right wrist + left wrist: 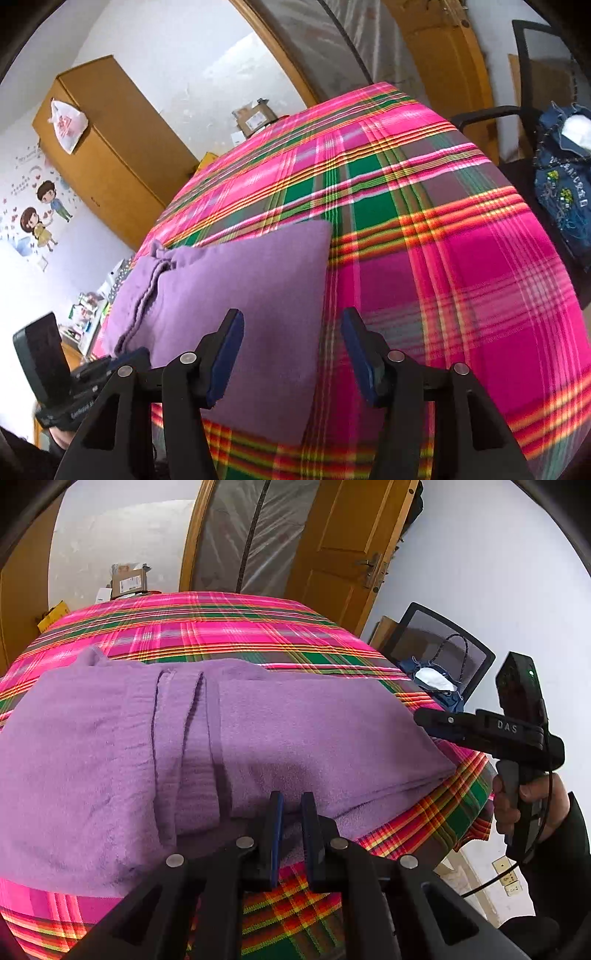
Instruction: Fold clothes
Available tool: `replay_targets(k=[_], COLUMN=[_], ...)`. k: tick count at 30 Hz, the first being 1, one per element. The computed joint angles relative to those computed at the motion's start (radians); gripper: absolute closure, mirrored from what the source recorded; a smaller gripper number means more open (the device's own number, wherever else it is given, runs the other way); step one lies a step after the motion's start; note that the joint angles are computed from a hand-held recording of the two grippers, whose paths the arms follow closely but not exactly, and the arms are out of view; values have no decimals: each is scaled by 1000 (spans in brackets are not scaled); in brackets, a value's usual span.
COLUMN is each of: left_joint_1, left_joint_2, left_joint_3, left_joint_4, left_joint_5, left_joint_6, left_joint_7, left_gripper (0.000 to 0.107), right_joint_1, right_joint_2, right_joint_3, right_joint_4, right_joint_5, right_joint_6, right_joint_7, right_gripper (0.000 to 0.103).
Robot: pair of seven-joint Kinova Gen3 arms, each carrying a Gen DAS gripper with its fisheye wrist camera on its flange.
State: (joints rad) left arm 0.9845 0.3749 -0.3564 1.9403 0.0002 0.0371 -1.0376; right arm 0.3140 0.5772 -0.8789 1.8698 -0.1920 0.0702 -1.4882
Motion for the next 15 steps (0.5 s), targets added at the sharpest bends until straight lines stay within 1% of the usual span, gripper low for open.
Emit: replay_targets(k=[3, 6, 10, 15], left_joint_1=[1, 5, 18, -16], left_joint_2=[2, 5, 8, 0], left_joint_3=[-1, -6, -20, 14], left_joint_4=[-3, -4, -4, 8], left_joint_5=[1, 1, 2, 13], left_joint_6=[2, 0, -2, -18], left_joint_7=[1, 3, 4, -13], left_gripper=[98, 98, 98, 98], right_joint_1=[19, 82, 135, 191], right_joint_2=[19, 57, 84, 127], right_joint_3=[-22, -88, -122, -147], right_joint_4=[-31, -51, -70, -88], right_joint_5=[-9, -58, -143, -258], right_joint_6=[62, 140, 234, 349], right_joint_7=[21, 69, 101, 132], right_gripper=[46, 46, 46, 46])
